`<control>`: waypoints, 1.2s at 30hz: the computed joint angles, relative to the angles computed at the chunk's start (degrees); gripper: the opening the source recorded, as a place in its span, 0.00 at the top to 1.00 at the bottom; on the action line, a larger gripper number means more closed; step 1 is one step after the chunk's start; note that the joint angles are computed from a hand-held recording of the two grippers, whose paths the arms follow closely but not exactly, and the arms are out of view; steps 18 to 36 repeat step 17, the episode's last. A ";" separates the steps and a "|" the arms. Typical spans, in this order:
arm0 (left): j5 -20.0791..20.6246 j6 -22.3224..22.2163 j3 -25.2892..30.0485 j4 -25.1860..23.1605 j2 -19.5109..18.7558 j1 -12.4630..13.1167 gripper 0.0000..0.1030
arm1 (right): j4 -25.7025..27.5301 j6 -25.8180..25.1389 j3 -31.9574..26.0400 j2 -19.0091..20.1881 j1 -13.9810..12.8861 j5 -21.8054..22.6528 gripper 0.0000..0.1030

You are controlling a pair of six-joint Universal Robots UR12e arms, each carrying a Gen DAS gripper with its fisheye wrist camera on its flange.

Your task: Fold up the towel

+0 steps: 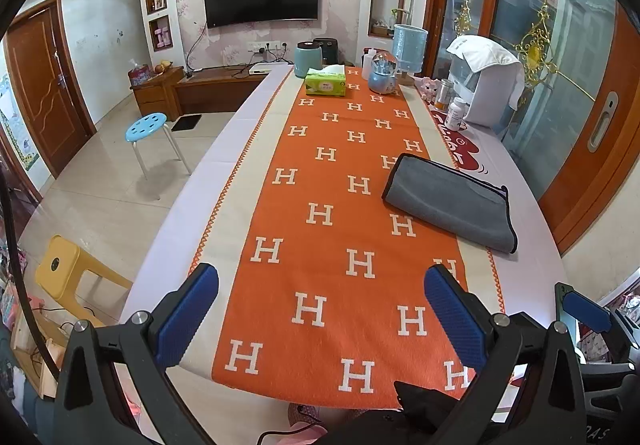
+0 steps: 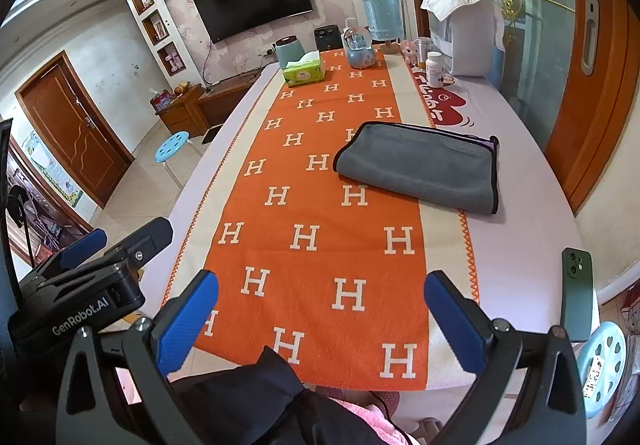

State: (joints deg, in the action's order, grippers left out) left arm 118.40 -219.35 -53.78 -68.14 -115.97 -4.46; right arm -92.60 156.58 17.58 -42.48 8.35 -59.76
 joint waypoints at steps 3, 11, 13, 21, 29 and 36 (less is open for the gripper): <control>-0.02 0.06 -0.05 0.07 0.02 0.02 0.01 | 0.30 -0.06 -0.47 0.22 -0.01 0.02 0.00; -0.01 0.09 -0.11 0.13 0.05 0.04 0.01 | 0.87 0.00 -1.38 0.69 0.01 -0.03 0.00; -0.04 0.06 -0.15 0.17 0.06 0.03 0.01 | 0.55 -0.02 -0.73 0.41 -0.01 -0.02 0.00; 0.00 -0.32 0.15 -0.28 -0.03 0.11 0.01 | 0.90 0.01 -1.24 0.65 -0.01 -0.06 0.00; 0.00 -0.32 0.15 -0.28 -0.03 0.11 0.01 | 0.90 0.01 -1.24 0.65 -0.01 -0.06 0.00; 0.00 -0.32 0.15 -0.28 -0.03 0.11 0.01 | 0.90 0.01 -1.24 0.65 -0.01 -0.06 0.00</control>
